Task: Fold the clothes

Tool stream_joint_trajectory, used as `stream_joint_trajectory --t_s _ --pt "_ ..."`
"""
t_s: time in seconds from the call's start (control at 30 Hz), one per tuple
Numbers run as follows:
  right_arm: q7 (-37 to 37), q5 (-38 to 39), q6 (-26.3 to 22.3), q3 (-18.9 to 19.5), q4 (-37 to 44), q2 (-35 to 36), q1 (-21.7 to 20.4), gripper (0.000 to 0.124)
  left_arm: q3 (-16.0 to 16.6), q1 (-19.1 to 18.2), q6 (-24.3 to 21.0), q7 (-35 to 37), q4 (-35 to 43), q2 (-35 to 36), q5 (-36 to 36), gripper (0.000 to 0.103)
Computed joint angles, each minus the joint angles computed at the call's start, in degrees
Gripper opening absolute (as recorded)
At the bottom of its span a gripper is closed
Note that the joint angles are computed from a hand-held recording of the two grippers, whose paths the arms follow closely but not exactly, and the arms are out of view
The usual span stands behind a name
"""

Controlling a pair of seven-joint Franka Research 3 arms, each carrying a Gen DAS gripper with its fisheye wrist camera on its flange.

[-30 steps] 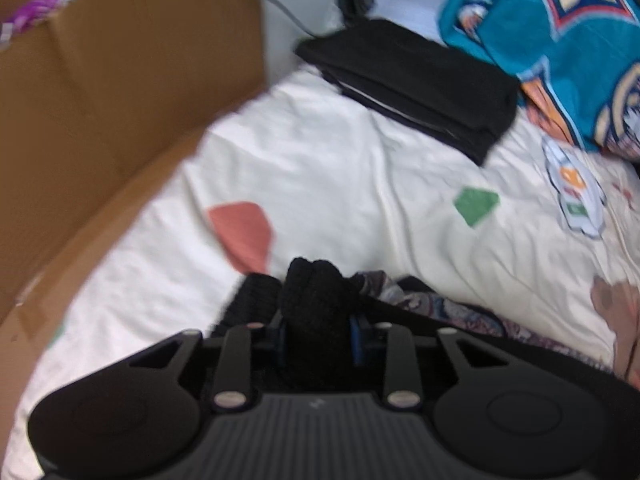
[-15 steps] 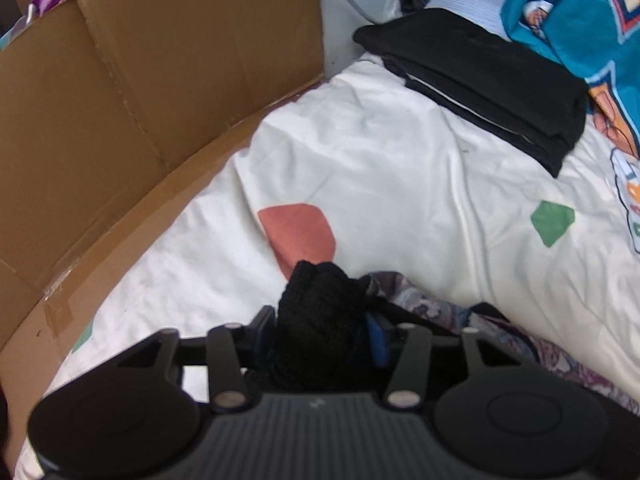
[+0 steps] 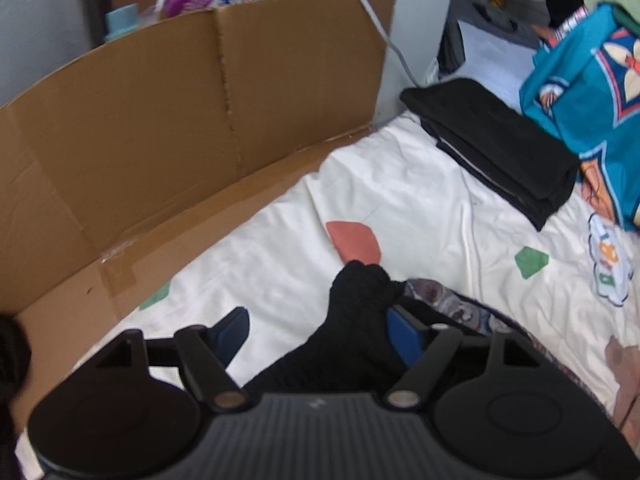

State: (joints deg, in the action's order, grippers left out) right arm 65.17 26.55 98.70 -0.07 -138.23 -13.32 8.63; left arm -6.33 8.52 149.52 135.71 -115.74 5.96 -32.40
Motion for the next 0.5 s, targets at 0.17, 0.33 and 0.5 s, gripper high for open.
stream_joint_trajectory --t_s 0.17,0.33,0.5 --pt "0.4 -0.1 0.1 0.1 0.0 0.1 0.1 0.023 -0.1 0.9 -3.1 4.6 0.1 -0.9 -8.8 0.078" --pt "0.5 0.1 0.1 0.0 -0.2 0.1 0.0 0.023 1.3 -0.9 0.1 -5.3 -1.4 -0.1 3.4 0.075" --pt "0.5 0.3 0.1 -0.1 -0.2 0.2 -0.1 0.023 1.8 1.1 -0.6 -11.1 -3.2 -0.2 5.2 0.073"
